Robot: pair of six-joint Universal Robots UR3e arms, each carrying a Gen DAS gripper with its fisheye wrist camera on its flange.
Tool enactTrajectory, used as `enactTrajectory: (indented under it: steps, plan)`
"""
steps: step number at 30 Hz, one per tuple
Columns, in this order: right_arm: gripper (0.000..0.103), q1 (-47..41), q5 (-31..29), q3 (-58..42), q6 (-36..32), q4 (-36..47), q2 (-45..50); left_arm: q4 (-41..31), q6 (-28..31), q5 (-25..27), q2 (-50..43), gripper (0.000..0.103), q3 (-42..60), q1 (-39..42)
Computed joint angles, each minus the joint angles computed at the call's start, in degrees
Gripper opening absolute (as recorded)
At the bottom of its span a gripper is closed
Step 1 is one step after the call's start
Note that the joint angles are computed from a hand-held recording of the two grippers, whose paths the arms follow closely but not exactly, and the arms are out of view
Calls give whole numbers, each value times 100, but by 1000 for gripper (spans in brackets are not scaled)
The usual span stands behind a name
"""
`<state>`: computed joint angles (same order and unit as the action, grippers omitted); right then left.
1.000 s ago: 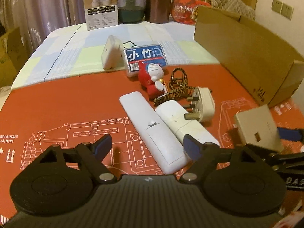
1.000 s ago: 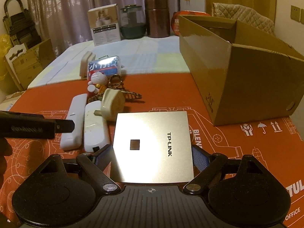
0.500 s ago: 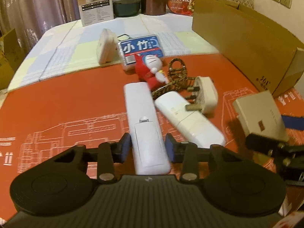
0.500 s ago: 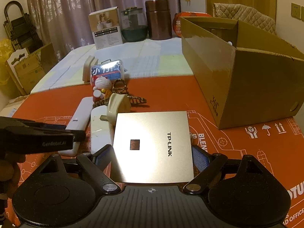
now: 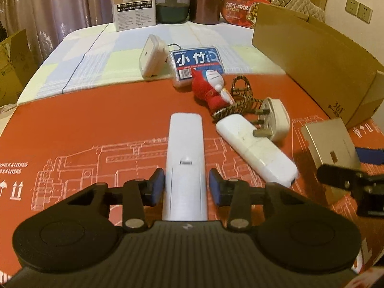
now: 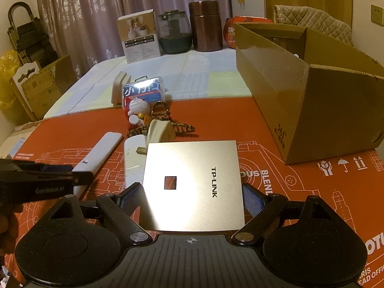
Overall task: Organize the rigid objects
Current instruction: 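Grasp the long white remote with the left tool while the right tool holds the router box, then carry both items to the cardboard box while the left tool releases the remote inside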
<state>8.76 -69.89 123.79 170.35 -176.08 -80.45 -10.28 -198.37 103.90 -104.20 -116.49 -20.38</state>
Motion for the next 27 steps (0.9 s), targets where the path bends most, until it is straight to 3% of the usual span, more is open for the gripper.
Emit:
enactTrajectory:
  steps: [7,13,27]
  plan:
    - [85,-15,17,-52,44,21,58,149,129,148,-221,37,90,-81]
    - [85,-10,83,-42,44,50,-2,191,106,224,-247,33,86,-104]
    - [85,-2,153,-47,99,123,-359,-274,-164,352,284,32,113,-218]
